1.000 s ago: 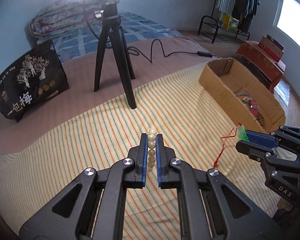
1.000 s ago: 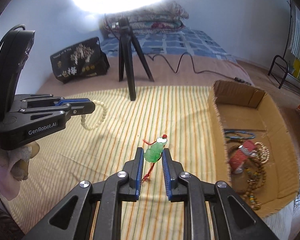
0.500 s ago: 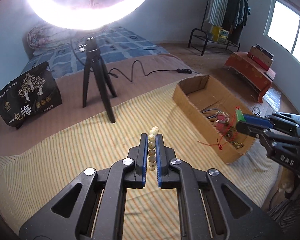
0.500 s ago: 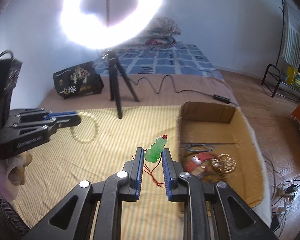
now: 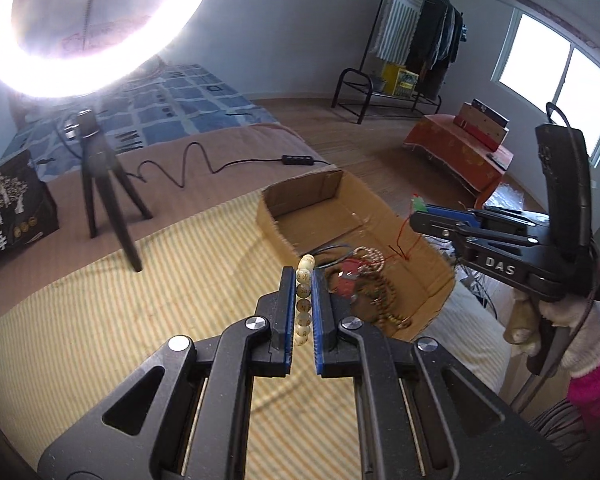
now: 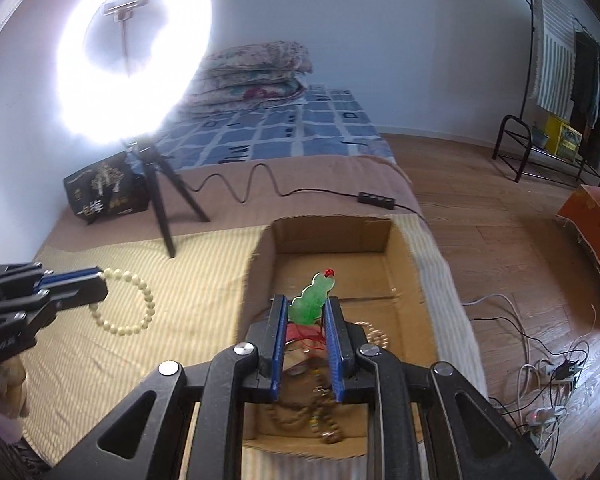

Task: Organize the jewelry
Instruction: 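Carry the bracelet with the left tool while the right tool carries the pendant over the box, then open the right tool over the box while the left tool opens, dropping the bracelet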

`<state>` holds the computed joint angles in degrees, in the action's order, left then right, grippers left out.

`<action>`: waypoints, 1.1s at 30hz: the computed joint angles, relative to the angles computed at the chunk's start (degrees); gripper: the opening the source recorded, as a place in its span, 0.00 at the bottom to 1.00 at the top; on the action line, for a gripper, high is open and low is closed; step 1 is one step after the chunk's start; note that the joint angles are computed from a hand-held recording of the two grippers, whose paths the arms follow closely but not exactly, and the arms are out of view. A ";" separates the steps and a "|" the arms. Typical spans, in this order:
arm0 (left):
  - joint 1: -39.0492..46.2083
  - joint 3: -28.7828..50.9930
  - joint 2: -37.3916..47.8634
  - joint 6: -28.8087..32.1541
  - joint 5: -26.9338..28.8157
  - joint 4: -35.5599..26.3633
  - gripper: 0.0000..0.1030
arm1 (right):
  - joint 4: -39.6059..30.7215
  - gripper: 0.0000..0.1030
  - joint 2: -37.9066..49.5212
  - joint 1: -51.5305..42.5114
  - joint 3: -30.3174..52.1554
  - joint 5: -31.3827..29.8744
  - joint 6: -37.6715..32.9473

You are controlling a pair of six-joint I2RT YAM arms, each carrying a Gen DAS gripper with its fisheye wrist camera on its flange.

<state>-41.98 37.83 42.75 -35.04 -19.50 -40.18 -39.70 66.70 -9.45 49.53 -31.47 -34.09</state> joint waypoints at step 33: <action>-8.60 4.91 26.33 -1.43 -2.07 18.80 0.45 | 9.86 0.73 14.01 -2.78 4.24 0.51 0.20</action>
